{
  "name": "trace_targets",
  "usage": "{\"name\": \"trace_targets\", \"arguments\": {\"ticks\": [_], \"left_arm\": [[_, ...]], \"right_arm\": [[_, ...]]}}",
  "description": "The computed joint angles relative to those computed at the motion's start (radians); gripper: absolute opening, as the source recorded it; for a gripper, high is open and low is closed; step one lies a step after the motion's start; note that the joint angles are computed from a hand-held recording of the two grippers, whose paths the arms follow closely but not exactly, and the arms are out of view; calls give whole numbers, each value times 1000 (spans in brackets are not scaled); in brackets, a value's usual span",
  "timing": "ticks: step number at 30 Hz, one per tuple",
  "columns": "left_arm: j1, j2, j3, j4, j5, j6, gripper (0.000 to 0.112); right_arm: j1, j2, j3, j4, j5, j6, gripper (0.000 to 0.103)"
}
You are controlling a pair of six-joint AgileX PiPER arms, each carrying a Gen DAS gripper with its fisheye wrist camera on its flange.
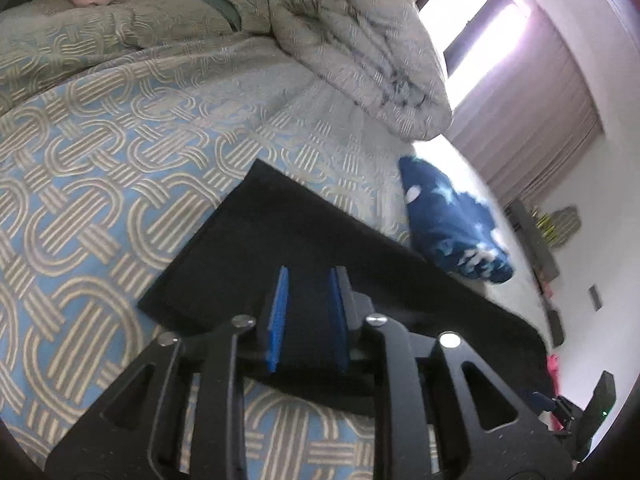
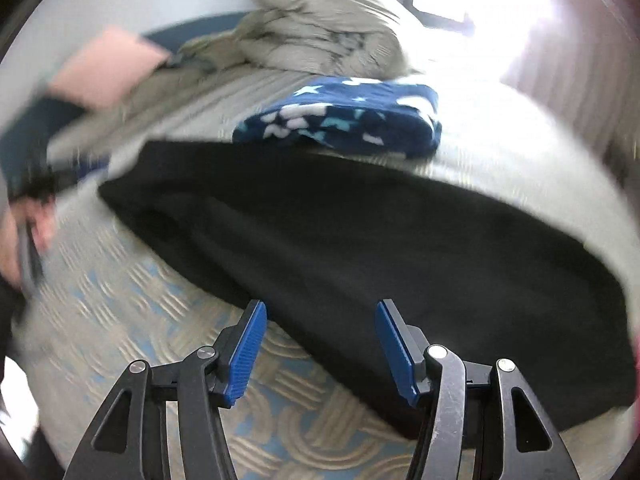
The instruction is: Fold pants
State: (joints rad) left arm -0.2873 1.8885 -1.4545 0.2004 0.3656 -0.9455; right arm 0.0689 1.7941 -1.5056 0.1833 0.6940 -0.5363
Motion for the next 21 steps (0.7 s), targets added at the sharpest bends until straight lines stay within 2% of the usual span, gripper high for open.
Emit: {"name": "trace_targets", "arguments": {"ticks": [2, 4, 5, 6, 7, 8, 9, 11, 17, 19, 21], "left_arm": [[-2, 57, -73, -14, 93, 30, 27], [-5, 105, -132, -9, 178, 30, 25], [-6, 113, -129, 13, 183, 9, 24], [-10, 108, -116, 65, 181, -36, 19], [-19, 112, -129, 119, 218, -84, 8], [-27, 119, -148, 169, 268, -128, 5], [-28, 117, -148, 194, 286, -154, 5], [-20, 109, -137, 182, 285, -145, 5], [-39, 126, -189, 231, 379, -133, 5], [-45, 137, -217, 256, 423, -138, 5], [-60, 142, -250, 293, 497, -153, 10]], "right_arm": [[-16, 21, 0, 16, 7, -66, 58], [-5, 45, 16, -73, -39, -29, 57], [-8, 59, 14, -86, -46, -21, 50], [-25, 82, -11, -59, -20, -33, 30], [-45, 102, -39, -15, 16, -49, 18], [-64, 109, -53, 26, 35, -54, 9], [-81, 103, -47, 55, 33, -66, 4], [-92, 85, -21, 57, 22, -57, 3], [-192, 64, -7, 213, 128, -142, 3], [-213, 69, 1, 272, 134, -190, 4], [-240, 53, 9, 330, 180, -238, 13]]}}
